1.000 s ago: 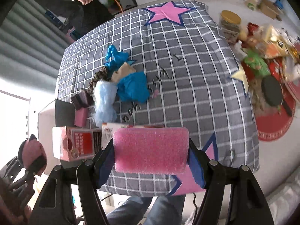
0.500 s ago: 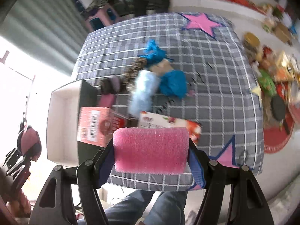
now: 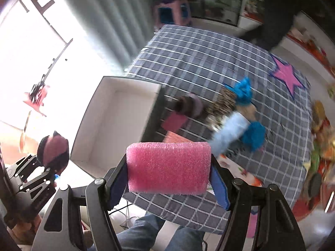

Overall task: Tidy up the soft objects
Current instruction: 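Carry the knit hat and pink sponge with both tools over the white box, then open both tools to drop the hat and sponge into the box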

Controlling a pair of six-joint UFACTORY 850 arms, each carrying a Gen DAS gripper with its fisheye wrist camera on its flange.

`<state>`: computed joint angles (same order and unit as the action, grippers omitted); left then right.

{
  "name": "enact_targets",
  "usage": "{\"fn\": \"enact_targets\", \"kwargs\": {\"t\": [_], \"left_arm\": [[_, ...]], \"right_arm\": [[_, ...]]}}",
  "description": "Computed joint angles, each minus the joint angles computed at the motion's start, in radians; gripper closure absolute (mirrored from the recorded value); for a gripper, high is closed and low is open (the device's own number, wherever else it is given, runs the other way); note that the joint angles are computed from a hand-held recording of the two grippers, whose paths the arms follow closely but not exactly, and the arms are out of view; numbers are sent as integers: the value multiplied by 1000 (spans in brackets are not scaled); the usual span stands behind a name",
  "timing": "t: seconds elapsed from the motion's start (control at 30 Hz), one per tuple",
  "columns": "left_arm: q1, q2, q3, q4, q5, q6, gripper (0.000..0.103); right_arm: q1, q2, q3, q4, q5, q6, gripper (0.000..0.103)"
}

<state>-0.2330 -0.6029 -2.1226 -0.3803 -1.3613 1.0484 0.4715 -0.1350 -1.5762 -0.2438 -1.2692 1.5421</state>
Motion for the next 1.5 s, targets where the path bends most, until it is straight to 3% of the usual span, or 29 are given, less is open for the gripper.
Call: {"fn": "enact_targets", "kwargs": {"t": [0.3, 0.67, 0.93, 1.5], "left_arm": [[-4, -5, 18, 24, 47, -25, 69], [-16, -65, 7, 105, 58, -97, 69], [-20, -96, 8, 140, 50, -126, 69], [-35, -126, 6, 186, 18, -172, 69]], "right_arm": [[-51, -144, -140, 62, 61, -212, 32], [-88, -251, -202, 188, 108, -354, 32], [-127, -273, -194, 270, 137, -401, 32], [-150, -316, -234, 317, 110, -438, 32]]}}
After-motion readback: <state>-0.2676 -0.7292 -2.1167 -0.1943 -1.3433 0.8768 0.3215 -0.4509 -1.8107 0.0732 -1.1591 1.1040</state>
